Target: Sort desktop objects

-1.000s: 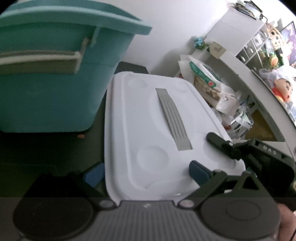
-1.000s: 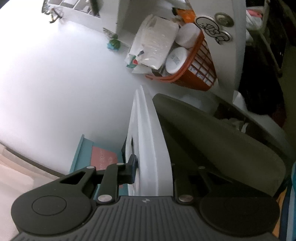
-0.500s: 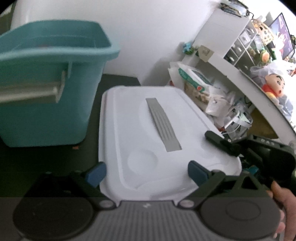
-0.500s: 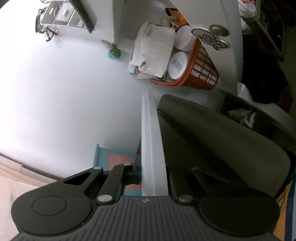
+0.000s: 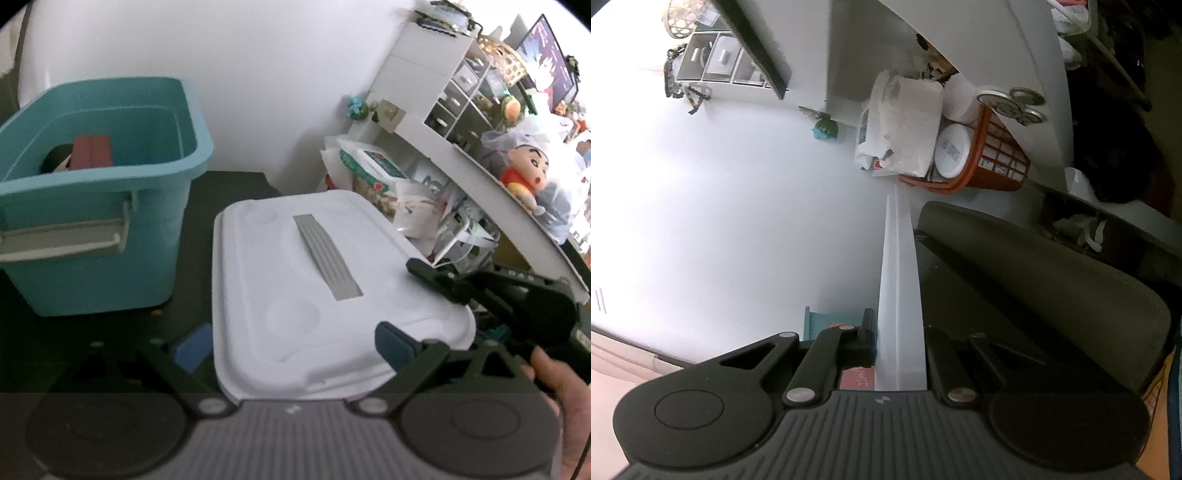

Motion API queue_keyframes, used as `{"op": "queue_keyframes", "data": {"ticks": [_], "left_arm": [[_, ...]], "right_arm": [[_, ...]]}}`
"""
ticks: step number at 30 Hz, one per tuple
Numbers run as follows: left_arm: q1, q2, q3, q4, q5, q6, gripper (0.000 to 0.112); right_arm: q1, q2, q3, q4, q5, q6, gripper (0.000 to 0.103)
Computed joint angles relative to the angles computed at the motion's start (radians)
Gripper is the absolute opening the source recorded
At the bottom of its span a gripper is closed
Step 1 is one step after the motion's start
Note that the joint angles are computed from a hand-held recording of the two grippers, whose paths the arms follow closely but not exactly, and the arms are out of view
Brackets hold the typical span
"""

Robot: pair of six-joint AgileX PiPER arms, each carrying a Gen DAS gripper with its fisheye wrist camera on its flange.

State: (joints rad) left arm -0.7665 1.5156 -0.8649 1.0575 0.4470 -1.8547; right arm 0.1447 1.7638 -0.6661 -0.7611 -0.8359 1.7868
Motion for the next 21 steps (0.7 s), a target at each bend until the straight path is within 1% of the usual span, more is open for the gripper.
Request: {"op": "queue_keyframes", "data": {"ticks": [7,13,17,21], "left_arm": [[-0.031,-0.053,0.017,-0.037,0.065,0.029,0.096],[-0.048,-0.105,0.052,-0.048,0.1,0.036,0.096],[-0.058,-0.131,0.076,-0.042,0.116,0.022,0.096],[-0.069,-0.152,0.105,0.007,0.125,-0.035,0.096]], "right_arm": [[0.003,-0.015,0.013,-0.01,-0.021,-0.007,0.007],[0.003,-0.027,0.025,0.004,-0.041,-0.022,0.007],[0.004,-0.039,0.032,0.011,-0.043,-0.033,0.007],[0.005,-0.053,0.041,0.012,-0.038,-0.036,0.007]]}}
